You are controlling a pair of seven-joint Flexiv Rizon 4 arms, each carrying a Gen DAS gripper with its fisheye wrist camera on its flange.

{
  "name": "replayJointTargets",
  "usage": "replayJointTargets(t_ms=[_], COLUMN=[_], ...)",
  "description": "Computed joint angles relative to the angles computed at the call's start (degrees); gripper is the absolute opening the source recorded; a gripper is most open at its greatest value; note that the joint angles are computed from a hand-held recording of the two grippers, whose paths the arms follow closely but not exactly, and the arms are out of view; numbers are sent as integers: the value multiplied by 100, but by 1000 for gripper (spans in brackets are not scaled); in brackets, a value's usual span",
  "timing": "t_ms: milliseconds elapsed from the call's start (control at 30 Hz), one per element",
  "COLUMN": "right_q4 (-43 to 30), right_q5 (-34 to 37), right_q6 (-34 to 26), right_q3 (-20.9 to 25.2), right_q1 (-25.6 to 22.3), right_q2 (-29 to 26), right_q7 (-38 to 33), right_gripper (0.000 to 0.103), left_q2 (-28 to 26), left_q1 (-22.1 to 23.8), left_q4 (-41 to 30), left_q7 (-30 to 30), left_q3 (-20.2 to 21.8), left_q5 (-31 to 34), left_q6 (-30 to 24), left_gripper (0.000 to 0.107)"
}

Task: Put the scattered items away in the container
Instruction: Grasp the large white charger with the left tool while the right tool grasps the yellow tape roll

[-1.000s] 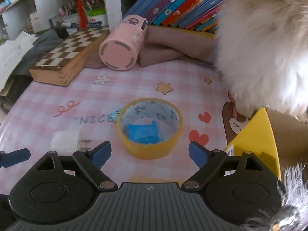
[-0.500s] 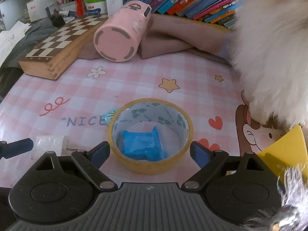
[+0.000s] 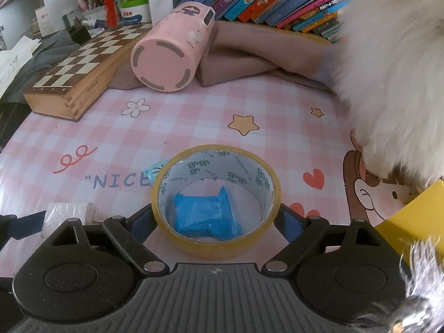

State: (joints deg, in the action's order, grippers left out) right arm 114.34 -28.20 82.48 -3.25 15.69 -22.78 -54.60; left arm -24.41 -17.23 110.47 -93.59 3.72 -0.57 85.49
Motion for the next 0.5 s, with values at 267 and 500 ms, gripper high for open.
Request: replayJointTargets(t_ms=[267,500], right_q4=[262,502], right_q5=[-221,-503], right_q6=[281,469], right_q3=[-264,-422], right_q1=[171,276], right_q2=[220,471], right_q7=[282,572], right_gripper=[88,88], left_q2=[235,551], left_q1=[308,405], left_q4=[335,685], left_q7=[186,315], left_q3=[-382,-530], left_q5=[-331,-534], left_q6=[162,425], left_gripper=[55,55])
